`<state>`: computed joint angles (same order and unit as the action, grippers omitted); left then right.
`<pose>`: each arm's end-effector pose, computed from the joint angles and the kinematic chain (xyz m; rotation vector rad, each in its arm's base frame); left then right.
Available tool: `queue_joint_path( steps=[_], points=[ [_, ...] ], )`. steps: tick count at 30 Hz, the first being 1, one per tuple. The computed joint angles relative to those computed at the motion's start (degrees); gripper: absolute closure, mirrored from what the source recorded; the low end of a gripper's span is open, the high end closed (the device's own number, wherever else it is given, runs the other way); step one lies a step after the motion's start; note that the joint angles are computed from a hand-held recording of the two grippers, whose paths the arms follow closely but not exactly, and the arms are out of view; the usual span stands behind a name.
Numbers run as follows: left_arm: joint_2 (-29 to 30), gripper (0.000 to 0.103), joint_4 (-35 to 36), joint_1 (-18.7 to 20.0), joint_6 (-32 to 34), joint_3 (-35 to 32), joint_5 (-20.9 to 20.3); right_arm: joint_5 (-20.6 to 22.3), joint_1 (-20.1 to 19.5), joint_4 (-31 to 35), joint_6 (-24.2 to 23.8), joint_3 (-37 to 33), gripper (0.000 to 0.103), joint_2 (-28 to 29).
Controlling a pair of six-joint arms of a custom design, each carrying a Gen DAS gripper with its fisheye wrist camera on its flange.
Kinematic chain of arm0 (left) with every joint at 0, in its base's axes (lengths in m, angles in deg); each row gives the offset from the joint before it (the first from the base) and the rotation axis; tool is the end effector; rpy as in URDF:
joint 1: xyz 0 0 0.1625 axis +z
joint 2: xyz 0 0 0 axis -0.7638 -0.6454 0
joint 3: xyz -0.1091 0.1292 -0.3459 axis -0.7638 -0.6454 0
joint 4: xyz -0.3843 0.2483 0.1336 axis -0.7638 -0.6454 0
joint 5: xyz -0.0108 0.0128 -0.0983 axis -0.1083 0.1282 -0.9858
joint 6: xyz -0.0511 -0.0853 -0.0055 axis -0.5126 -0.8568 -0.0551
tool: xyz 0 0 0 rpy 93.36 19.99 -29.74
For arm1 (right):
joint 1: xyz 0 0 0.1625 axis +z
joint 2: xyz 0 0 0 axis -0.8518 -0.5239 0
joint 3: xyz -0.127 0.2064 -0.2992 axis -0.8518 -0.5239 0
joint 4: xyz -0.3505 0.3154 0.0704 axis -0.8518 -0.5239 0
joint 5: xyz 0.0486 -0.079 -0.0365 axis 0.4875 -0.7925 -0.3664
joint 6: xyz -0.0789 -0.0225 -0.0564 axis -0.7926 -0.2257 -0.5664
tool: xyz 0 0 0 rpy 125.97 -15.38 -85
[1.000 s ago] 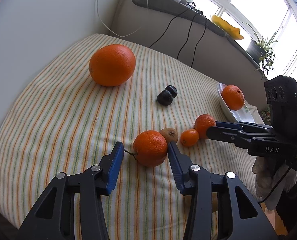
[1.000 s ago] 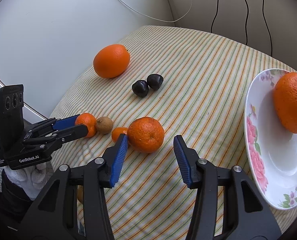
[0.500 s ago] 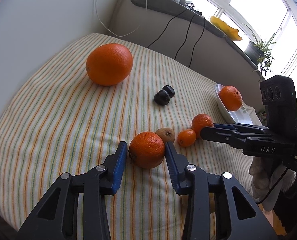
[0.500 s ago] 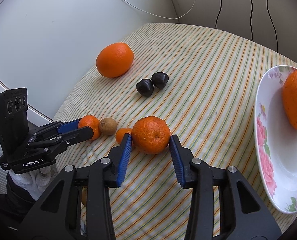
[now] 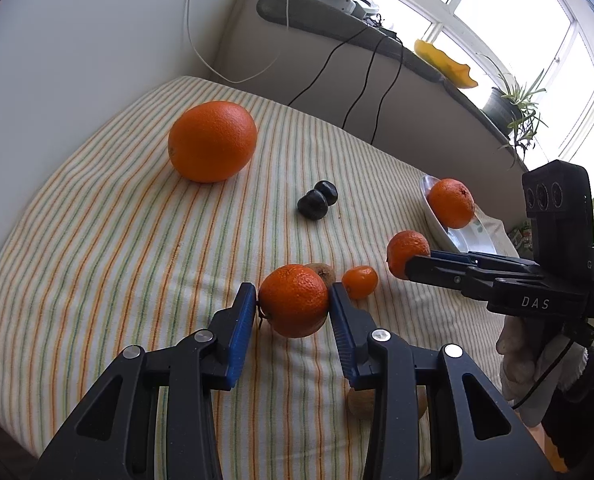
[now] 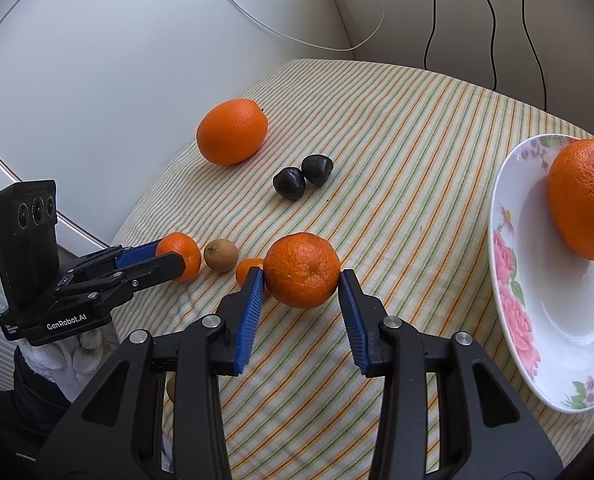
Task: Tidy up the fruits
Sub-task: 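Carry both tangerines over the plate with the left and right tools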
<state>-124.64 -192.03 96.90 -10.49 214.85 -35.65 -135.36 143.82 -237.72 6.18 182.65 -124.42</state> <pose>-0.1620 -0.4543 0.0209 0.3422 2.6632 -0.8826 0.0765 -0.5441 0.1277 0.8002 -2.7364 0.4185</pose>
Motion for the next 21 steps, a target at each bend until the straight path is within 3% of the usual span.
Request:
queue_joint_path(
  steps=[21],
  points=[
    [5.16, 0.067, 0.04, -2.57, 4.75, -6.13, -3.71, 3.55, -3.31, -1.4, -1.56, 5.41, 0.063, -11.08]
  ],
)
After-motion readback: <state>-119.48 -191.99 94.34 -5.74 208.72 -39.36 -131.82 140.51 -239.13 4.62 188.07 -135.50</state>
